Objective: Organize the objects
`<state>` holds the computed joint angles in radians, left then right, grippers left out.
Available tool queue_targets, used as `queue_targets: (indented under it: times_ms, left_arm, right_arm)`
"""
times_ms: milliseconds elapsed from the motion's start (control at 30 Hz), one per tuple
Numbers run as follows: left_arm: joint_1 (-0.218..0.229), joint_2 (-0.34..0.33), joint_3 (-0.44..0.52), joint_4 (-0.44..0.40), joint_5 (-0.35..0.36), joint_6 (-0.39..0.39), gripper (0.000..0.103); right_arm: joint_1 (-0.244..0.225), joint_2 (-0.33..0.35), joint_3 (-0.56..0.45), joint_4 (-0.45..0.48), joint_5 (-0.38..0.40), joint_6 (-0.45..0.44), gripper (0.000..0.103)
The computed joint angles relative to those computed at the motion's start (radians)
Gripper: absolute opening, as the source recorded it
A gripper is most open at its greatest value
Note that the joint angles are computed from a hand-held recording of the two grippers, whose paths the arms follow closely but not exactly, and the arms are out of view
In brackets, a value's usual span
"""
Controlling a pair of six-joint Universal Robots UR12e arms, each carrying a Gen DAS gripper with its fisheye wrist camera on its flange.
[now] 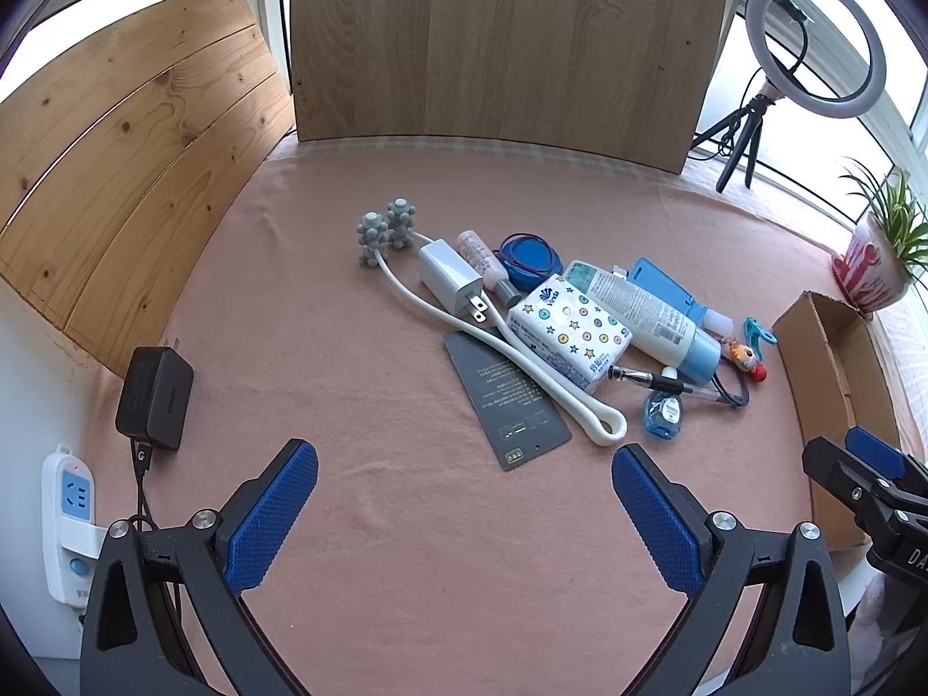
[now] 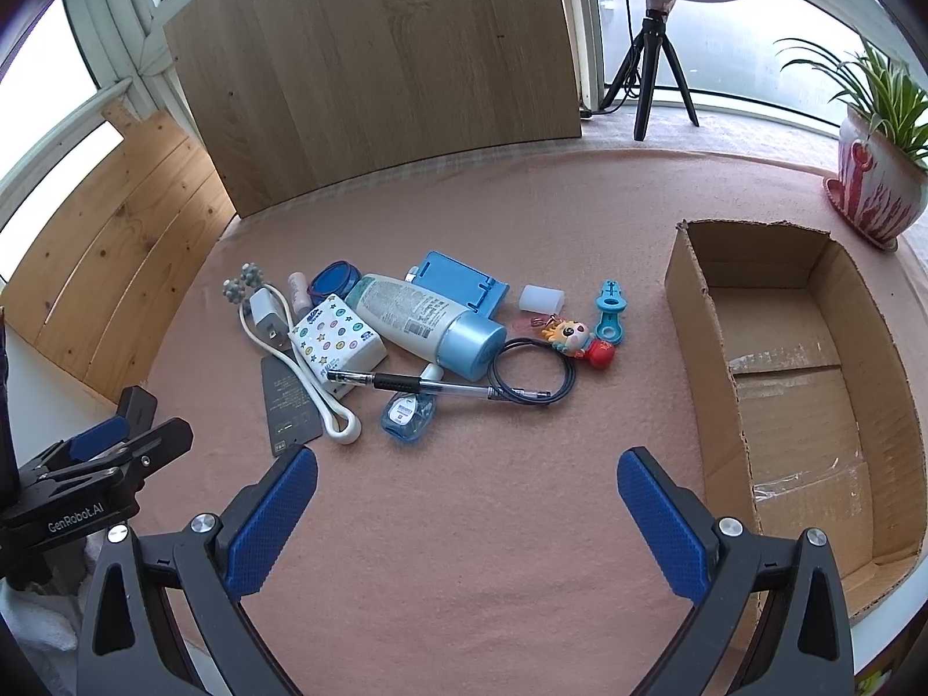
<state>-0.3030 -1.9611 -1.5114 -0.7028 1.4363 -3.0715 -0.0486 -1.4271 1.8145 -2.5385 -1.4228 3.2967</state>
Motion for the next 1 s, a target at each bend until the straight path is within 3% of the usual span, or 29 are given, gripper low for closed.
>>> queue_targets:
  times_ms: [67, 400, 733, 900, 1000]
  left_arm:
    - [-0.005, -0.002, 0.002, 0.003, 0.019, -0.026, 0.102]
    - [-0.017, -0.03, 0.036, 0.005, 0.037, -0.006, 0.102]
    - [-0.044, -0.105, 0.146, -0.015, 0.023, 0.025, 0.102]
    - [-0.06, -0.163, 0.229, -0.042, 0.019, 0.008, 0.102]
    - [-0.07, -0.204, 0.291, -0.081, 0.012, 0.008, 0.099]
  right_arm:
    - [-0.002, 0.001, 0.0, 0.006, 0.006, 0.002, 0.102]
    - [-0.005, 0.009, -0.006, 0.012, 0.009, -0.002, 0.102]
    - [-0.026, 0.041, -0.04, -0.001, 0.018, 0.006, 0.102]
    - [-0.042, 0.063, -0.065, 0.003, 0.035, -0.002, 0.092]
    - [-0.05, 0.082, -0.087, 0.024, 0.052, -0.012, 0.08]
